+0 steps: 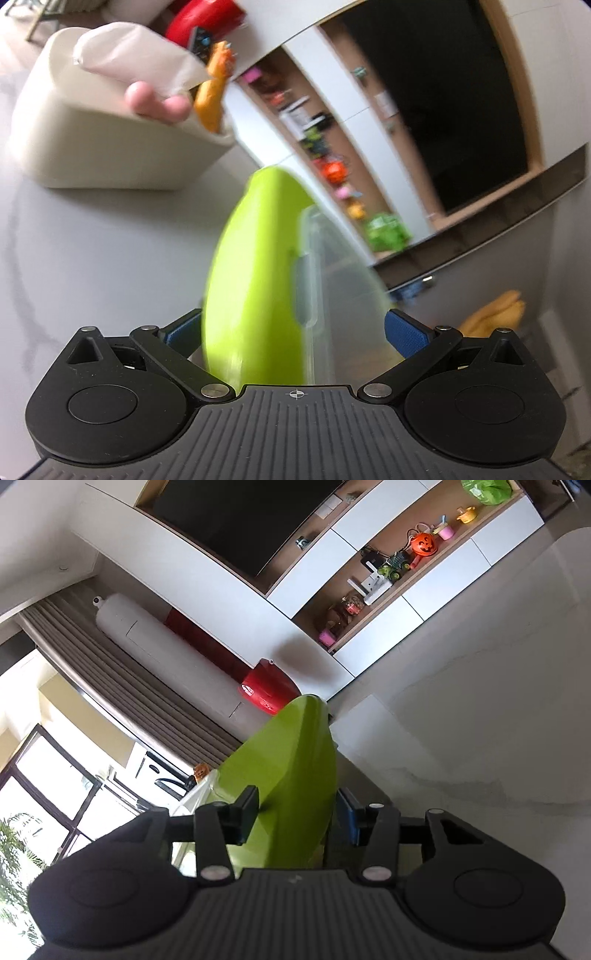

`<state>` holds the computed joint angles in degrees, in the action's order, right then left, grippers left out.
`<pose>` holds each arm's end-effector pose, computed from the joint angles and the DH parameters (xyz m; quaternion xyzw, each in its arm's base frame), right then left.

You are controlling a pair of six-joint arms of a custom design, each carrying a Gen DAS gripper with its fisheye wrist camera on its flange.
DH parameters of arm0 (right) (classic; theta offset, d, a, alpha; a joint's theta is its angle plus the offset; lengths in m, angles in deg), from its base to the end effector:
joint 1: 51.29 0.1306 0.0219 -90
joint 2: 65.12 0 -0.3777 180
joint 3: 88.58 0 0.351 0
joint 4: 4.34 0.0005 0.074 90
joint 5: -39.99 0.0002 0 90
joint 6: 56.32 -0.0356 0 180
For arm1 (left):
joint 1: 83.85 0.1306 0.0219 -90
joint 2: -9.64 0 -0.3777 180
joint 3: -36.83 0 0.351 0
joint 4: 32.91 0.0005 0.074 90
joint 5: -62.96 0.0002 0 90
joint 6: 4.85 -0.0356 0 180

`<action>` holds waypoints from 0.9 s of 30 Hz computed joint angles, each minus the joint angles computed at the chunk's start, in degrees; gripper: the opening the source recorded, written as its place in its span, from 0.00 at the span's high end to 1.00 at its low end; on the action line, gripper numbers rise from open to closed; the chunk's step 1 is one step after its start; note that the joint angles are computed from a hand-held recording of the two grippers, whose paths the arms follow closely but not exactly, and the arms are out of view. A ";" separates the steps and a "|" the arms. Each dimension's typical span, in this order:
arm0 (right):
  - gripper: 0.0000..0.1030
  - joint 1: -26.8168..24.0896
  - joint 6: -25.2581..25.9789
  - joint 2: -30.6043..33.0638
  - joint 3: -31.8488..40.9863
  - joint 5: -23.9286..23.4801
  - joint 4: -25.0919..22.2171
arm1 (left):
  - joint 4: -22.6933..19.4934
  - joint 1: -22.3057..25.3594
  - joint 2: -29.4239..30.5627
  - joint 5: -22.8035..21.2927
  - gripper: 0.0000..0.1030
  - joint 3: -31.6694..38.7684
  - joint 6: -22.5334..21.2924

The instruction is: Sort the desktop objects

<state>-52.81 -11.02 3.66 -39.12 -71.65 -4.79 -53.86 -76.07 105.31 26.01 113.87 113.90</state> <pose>0.3174 0.0042 0.3302 0.2160 0.7814 0.3507 0.4688 0.4649 0.0343 0.3334 -0.0731 0.8283 -0.4667 0.3012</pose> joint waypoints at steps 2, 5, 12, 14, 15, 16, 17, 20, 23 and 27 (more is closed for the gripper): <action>0.53 -0.21 -0.16 -0.22 0.22 -0.29 -0.93 | 1.03 -0.15 0.07 0.49 0.00 -0.38 -0.80; 0.55 -0.59 -1.42 -0.86 -0.40 0.94 -0.35 | 3.57 -0.41 0.24 2.03 0.00 -1.04 -0.82; 0.47 -4.88 -9.26 -2.09 -4.58 -2.18 6.05 | 16.39 1.98 1.02 10.31 0.00 -4.40 11.80; 0.35 -6.31 -12.90 -1.53 -6.02 -6.93 10.65 | 14.76 2.43 0.77 8.63 0.00 -4.76 11.73; 0.29 -7.01 -14.89 -1.16 -6.75 -9.24 13.20 | 13.74 2.56 0.76 7.72 0.00 -4.78 11.48; 0.29 -7.12 -15.50 -1.05 -7.17 -10.20 14.52 | 13.41 2.66 0.93 7.41 0.00 -4.79 11.72; 0.29 -6.72 -14.26 -1.28 -7.06 -9.87 13.58 | 13.52 2.63 1.24 7.55 0.00 -4.65 12.27; 0.32 -4.77 -9.07 -2.40 -6.35 -6.43 8.66 | 11.84 2.05 1.45 6.61 0.00 -4.04 10.89; 0.53 -3.49 -5.87 -2.86 -5.92 -4.76 6.47 | 9.88 0.89 0.33 1.60 0.00 -3.98 7.63; 0.55 -2.75 -5.78 -3.83 -5.74 -3.07 6.23 | 18.53 1.16 -2.67 -1.38 0.00 -7.08 10.32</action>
